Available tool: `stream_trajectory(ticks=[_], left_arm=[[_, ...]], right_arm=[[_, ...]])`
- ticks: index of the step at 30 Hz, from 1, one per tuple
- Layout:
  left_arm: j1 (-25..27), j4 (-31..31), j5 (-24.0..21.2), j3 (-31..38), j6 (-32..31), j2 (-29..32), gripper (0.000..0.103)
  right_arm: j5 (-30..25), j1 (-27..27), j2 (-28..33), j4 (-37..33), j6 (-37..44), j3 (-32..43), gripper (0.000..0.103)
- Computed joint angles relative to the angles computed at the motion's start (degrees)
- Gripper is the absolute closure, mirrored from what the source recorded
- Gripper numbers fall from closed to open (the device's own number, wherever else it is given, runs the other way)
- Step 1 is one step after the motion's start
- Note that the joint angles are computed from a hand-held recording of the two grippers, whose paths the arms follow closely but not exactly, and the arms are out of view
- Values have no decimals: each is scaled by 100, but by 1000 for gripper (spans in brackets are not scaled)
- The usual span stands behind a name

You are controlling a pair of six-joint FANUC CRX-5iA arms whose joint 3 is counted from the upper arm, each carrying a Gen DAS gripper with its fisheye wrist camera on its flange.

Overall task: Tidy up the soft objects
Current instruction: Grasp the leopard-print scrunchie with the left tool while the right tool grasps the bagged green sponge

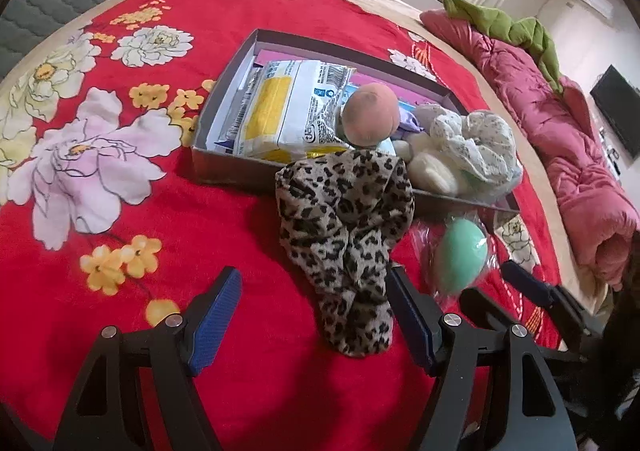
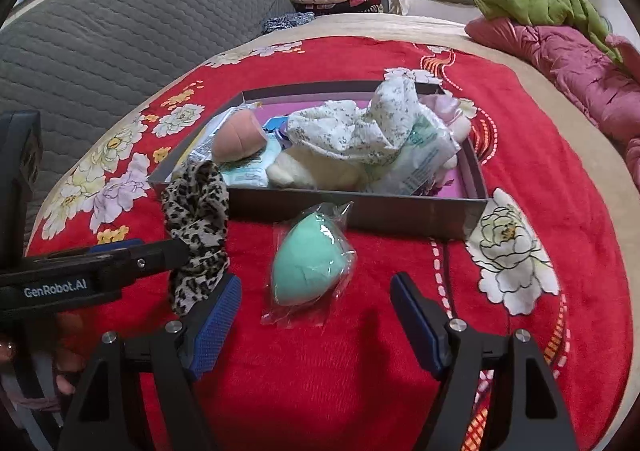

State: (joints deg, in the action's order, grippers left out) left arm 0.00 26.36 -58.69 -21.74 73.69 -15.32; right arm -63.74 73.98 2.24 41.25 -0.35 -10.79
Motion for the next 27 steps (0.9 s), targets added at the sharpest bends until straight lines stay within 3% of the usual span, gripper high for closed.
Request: stream_trajectory(ticks=[12, 17, 18, 24, 27], left_arm=[[-243, -88, 452, 91, 177, 371, 27], [-486, -356, 684, 126, 312, 385, 27], [-507, -271, 725, 87, 239, 394, 33], [-341, 384, 814, -199, -248, 334, 76], [-267, 517, 744, -220, -394, 316, 84]], right_arm=[[209, -272, 222, -60, 332, 51, 28], [401, -271, 263, 43, 483, 10, 53], [465, -276, 258, 42, 534, 4, 57], [548, -272, 175, 117, 534, -89, 59], [559, -263, 65, 118, 444, -160, 59]])
